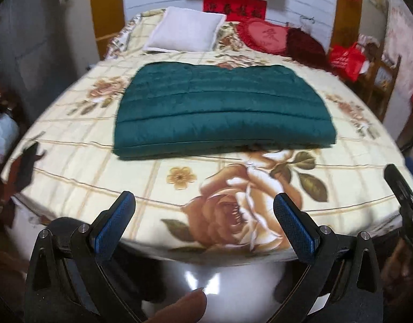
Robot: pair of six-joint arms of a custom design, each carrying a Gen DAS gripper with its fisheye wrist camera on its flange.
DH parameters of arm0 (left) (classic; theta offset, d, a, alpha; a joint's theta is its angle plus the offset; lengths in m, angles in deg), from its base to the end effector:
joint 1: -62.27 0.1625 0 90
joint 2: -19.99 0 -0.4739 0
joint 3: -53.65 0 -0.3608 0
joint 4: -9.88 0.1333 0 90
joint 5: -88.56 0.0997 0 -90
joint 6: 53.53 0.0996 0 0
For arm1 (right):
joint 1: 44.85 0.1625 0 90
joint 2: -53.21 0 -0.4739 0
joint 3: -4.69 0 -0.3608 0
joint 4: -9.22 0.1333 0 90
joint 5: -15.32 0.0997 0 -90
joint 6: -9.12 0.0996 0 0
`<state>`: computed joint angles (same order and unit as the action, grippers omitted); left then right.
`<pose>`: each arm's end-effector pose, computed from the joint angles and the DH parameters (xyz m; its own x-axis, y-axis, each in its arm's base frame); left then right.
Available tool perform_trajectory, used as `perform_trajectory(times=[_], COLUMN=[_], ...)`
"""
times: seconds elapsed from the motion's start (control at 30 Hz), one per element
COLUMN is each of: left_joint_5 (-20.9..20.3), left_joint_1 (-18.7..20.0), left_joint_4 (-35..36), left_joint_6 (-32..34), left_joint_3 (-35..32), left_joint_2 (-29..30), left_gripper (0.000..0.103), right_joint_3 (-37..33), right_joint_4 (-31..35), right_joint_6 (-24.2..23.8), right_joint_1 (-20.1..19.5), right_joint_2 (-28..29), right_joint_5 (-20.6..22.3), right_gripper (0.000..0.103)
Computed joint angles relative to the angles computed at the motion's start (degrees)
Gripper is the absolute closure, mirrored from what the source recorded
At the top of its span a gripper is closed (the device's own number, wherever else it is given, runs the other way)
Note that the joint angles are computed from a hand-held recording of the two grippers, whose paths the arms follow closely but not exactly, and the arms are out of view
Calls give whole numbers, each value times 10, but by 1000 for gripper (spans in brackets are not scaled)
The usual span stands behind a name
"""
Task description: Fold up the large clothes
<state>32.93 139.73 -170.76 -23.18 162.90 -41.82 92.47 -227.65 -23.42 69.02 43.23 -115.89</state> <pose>0.0554 -0.6238 0.3228 -0.6877 0.1887 -0.7010 0.5861 0.7141 -0.3828 0.3243 -0.5657 -0.0417 -0.7121 0.0420 0.7008 -0.6258 0.4143 -0.6608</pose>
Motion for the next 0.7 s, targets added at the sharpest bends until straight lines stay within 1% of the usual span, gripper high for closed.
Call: perform_trajectory(times=[0.07,0.1,0.17,0.27,0.33,0.43,0.53,0.7], left_joint_5=[22,24,20,13,13,11,9,7], left_joint_1=[-6,-6,-3,2,3,4,5,7], left_joint_4=[-21,-26,-26,-17,-13,-16,-16,-20], left_joint_6=[7,10,11,2,-1,-4,-5,-4], left_joint_3=[7,8,7,3,0,2,0,-1], left_joint_2=[4,5,5,3,3,0,-2,-4], left_gripper=[0,0,0,0,0,0,0,0], right_joint_3=[-7,-8,-10,-22,-31,-33,-28,-33], right_joint_4=[-8,-5,4,9,19,28,31,34], right_joint_6=[-19,-22,-22,-30,-22,4,24,29], right_joint_1=[7,10,10,11,8,3,-1,2], right_joint_2=[10,14,16,23,26,23,18,20], right_joint_5=[-4,-5,-6,-21,-37,-50,-49,-52], right_gripper=[0,0,0,0,0,0,0,0])
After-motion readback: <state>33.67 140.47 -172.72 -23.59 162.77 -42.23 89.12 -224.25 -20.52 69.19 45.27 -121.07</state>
